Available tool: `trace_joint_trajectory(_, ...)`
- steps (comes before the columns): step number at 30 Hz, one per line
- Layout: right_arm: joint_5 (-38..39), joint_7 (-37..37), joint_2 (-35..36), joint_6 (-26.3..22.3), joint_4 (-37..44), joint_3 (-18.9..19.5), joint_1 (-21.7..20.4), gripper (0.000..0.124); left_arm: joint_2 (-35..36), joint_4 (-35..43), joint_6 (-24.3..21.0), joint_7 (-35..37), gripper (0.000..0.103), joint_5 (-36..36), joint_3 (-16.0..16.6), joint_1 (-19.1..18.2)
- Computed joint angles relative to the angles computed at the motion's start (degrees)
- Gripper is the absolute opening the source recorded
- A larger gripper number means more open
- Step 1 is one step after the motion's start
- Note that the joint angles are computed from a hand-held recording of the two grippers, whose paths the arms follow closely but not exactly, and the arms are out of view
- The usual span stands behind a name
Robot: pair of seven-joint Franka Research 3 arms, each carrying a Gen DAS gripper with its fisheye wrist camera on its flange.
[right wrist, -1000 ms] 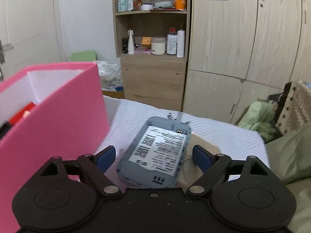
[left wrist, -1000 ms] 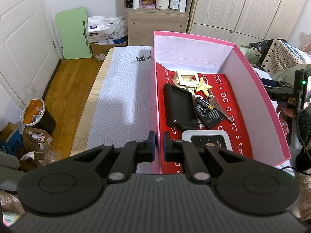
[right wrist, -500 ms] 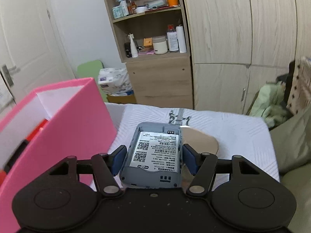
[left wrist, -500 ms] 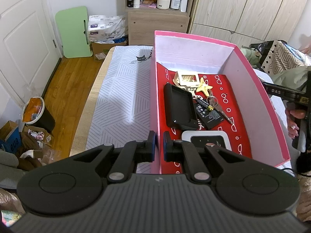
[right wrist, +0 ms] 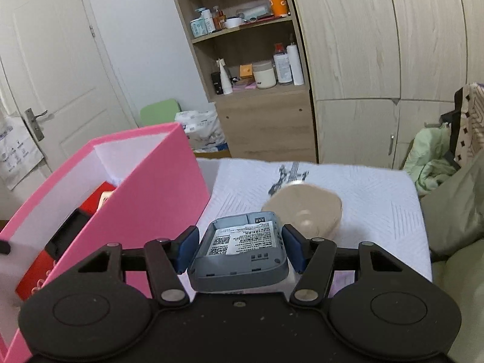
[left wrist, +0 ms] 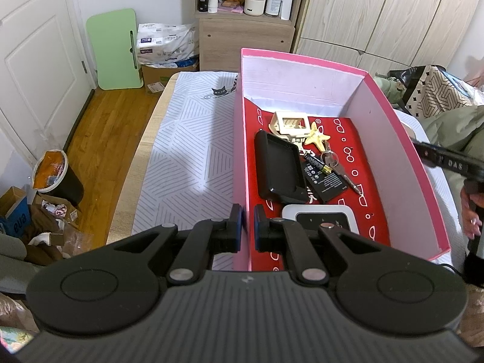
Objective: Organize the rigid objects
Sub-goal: 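Lift the grey router and lower it into the pink box, open right tool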
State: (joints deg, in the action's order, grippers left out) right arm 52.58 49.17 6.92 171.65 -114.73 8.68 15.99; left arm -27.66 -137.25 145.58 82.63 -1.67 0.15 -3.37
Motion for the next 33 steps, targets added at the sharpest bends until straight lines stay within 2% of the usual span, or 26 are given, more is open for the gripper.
trace_joint_trajectory(6,9.62,-5.71,-2.17,-2.98,-0.58,-0.13,-0.69,0.065,-0.06,-0.1,0.14,0.0,0.007,0.14,-0.05,0.07)
trace_joint_trajectory(12,11.92,-8.07,-3.89,-1.66,-0.84,-1.08,0.75,0.065,-0.01,-0.02,0.2,0.04,0.007,-0.47,0.2,-0.09)
trace_joint_trajectory(15,16.98,-13.7,-5.34,-2.28,0.03,-1.11,1.45,0.065,-0.03,-0.04,0.21,0.14,0.007,-0.25,0.12,0.04)
trace_joint_trajectory(18,22.48,-22.26,-6.78,-3.71,1.32,-1.2,2.8,0.065,-0.01,-0.01,0.13,-0.27,0.007,0.31,-0.24,0.38)
trace_joint_trajectory(20,22.16,-25.47,-7.08,-3.65,2.09,-1.11,4.01,0.065,0.13,0.35,-0.43,-0.55,0.007,0.6,-0.39,0.44)
trace_joint_trajectory(23,13.98,-25.06,-5.7,0.21,3.11,-0.2,6.22,0.065,0.2,0.52,-0.72,-0.55,0.007,0.27,-0.17,0.24)
trace_joint_trajectory(25,2.68,-20.76,-3.72,2.85,3.74,0.09,7.59,0.065,0.25,0.41,-0.4,-0.53,0.007,0.06,-0.11,0.14)
trace_joint_trajectory(28,-15.5,-11.23,-0.69,1.78,5.7,-1.18,8.96,0.065,0.09,0.12,-0.11,-0.36,0.007,-0.25,0.06,0.0)
trace_joint_trajectory(30,-29.8,-2.16,1.68,1.38,7.4,-4.08,11.32,0.065,0.06,0.01,0.06,-0.1,0.007,-0.7,0.31,-0.2)
trace_joint_trajectory(31,-38.52,3.67,2.82,1.5,8.15,-7.02,13.76,0.065,-0.11,-0.21,0.19,0.12,0.007,-0.94,0.49,-0.28)
trace_joint_trajectory(33,-50.6,10.93,5.0,0.35,10.26,-11.41,17.25,0.065,-0.11,-0.3,0.36,0.38,0.007,-1.12,0.55,-0.3)
